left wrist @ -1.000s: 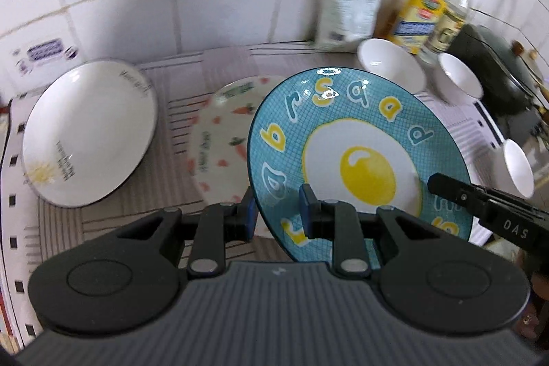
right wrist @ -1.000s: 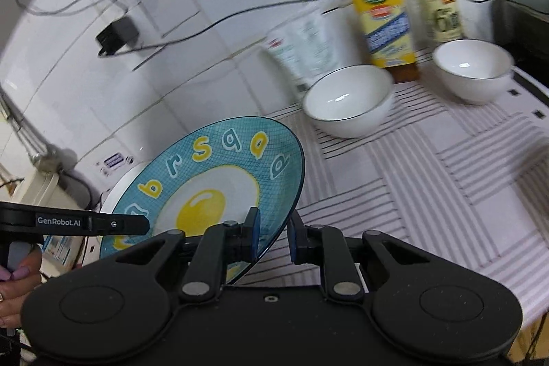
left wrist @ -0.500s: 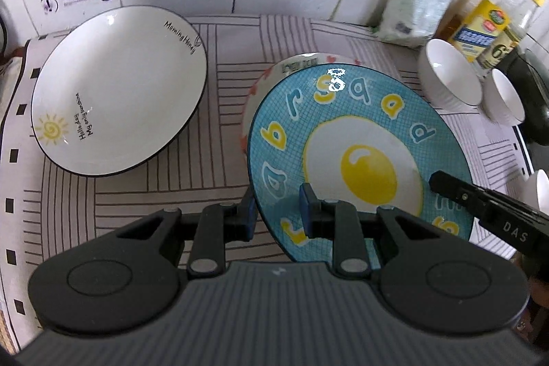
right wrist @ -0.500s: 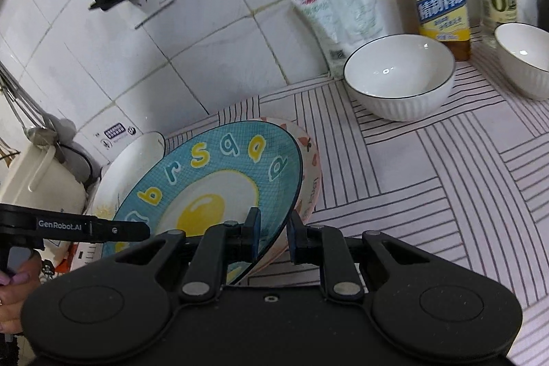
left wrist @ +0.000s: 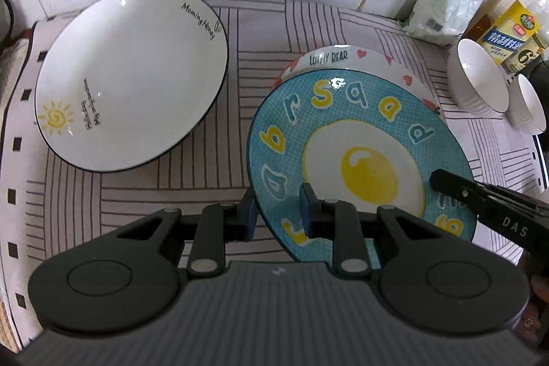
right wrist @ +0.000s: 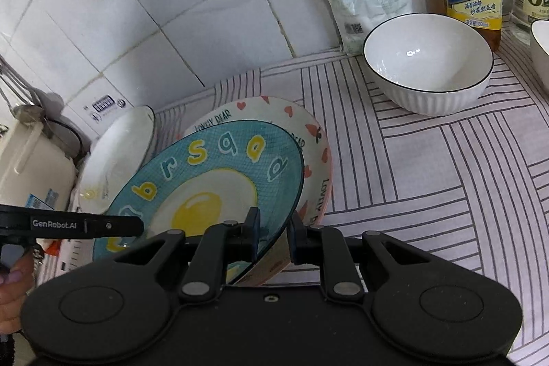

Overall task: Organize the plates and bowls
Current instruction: 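Carry the blue plate with both grippers and lower it onto the bunny plate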

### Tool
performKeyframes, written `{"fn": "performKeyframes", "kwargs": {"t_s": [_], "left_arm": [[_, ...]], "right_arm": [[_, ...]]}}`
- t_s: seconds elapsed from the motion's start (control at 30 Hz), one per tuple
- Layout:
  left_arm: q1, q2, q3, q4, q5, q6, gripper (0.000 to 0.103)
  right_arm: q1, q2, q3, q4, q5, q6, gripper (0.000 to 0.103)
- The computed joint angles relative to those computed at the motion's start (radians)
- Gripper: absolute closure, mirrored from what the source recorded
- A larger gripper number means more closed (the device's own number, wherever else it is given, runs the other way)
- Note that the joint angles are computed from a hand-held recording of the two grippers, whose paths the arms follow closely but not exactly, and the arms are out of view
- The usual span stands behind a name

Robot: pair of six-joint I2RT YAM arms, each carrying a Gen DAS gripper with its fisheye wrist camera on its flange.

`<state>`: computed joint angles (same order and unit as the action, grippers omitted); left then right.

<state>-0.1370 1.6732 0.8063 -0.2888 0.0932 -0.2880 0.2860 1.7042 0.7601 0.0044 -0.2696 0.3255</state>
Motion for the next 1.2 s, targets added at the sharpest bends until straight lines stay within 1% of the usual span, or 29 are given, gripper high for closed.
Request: {"fn": "performKeyframes", "kwargs": {"t_s": [0.1,0.23,0.43,0.5,0.57,0.67,0.73,0.8,0.97,1.07,1.2], "left_arm": [[0.003,-0.002,0.000,-0.002,0.009,-0.018,0.080],[0.001,0.011,0.012,-0.009,0.001,-0.029,0.080],[0.017,0.018,0.007,0.002,0.031,-0.052,0.080],[0.023,0.033,0.022,-0.018,0.048,-0.085,0.080],[0.017,0.046,0.038,-0.032,0.043,-0.122,0.080],[0.006,0.055,0.034,-0.015,0.038,-0.147,0.079],[0.011,0.058,0.031,-0.016,0.056,-0.138,0.079],[0.005,0.050,0.022,-0.010,0.050,-0.125,0.080],[-0.007,0.037,0.008,0.004,0.032,-0.124,0.080],[-0.015,0.034,0.004,0.011,0.022,-0.124,0.080],[-0.012,0.012,0.000,-0.008,0.018,-0.114,0.082]], "right_arm": [[0.013,-0.005,0.024,-0.041,0.029,0.003,0.082],[0.050,-0.008,0.087,-0.148,0.096,0.004,0.080],[0.124,-0.006,0.142,-0.239,0.231,-0.023,0.072],[0.152,-0.006,0.149,-0.252,0.290,-0.032,0.069],[0.171,-0.001,0.147,-0.245,0.334,-0.040,0.068],[0.175,0.005,0.144,-0.226,0.361,-0.042,0.068],[0.186,0.018,0.155,-0.232,0.393,-0.056,0.066],[0.196,0.035,0.163,-0.241,0.423,-0.067,0.065],[0.197,0.041,0.138,-0.186,0.435,-0.067,0.065],[0.209,0.050,0.125,-0.150,0.465,-0.082,0.063],[0.227,0.049,0.104,-0.114,0.510,-0.114,0.064]]}}
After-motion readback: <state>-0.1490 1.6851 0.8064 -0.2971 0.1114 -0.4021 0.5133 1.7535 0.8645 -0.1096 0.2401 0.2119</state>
